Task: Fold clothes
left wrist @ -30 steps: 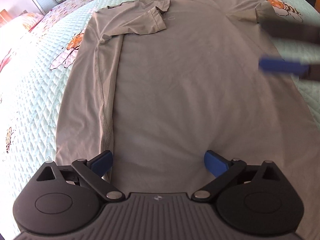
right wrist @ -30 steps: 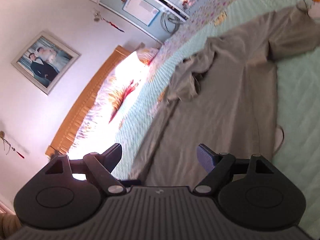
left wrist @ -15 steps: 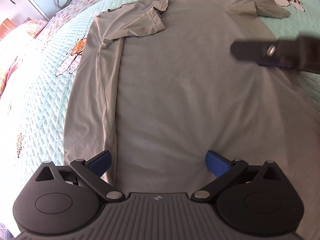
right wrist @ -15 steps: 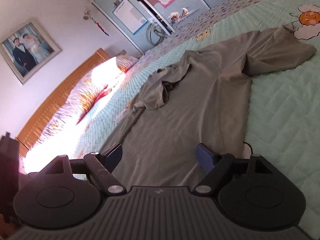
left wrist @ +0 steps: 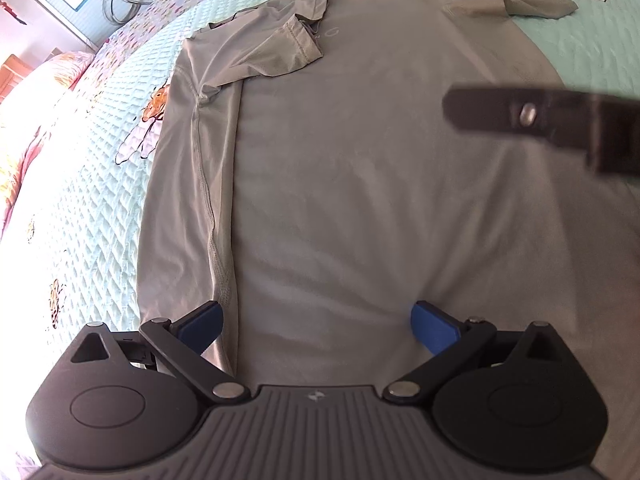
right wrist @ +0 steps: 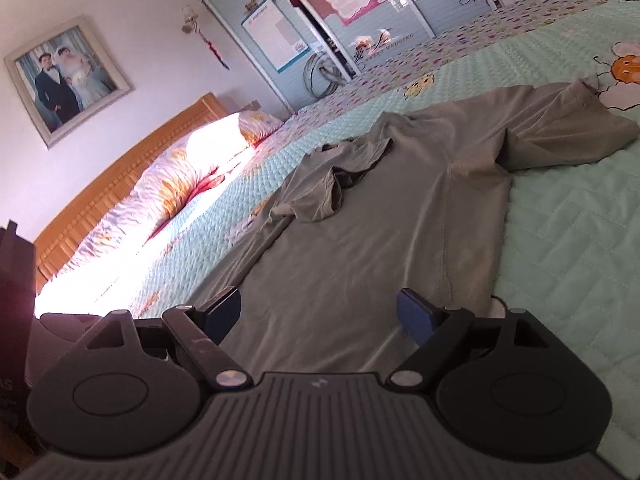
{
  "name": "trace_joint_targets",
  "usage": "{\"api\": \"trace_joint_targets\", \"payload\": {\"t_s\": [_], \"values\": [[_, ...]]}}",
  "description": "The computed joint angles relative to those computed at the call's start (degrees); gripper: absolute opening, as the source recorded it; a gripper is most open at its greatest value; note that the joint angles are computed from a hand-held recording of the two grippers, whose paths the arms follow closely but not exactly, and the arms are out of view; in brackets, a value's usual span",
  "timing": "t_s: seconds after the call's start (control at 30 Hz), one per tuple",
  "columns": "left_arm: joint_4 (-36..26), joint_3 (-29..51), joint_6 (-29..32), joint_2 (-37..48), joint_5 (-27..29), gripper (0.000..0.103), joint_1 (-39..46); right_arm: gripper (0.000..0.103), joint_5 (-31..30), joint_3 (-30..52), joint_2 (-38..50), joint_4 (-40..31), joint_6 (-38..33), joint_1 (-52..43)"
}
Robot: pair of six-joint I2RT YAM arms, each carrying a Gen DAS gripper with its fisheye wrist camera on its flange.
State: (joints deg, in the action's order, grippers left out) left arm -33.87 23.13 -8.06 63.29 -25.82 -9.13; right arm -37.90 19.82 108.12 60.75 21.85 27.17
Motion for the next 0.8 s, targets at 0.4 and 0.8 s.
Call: {"api": "trace_joint_targets", "payload": {"t_s": [0.4, 0.8], "values": [[-6.1, 4.6, -1.0, -3.3, 5.4, 0.096, -0.6, 0.085, 4.2, 2.1, -0.1, -5.6, -2.9, 2.2], [6.9, 17.1, 13.4, 6.2, -4.7, 0.095, -3.9, 0.085, -4.4, -0.1, 11.7, 19.8, 18.8, -6.9]]}}
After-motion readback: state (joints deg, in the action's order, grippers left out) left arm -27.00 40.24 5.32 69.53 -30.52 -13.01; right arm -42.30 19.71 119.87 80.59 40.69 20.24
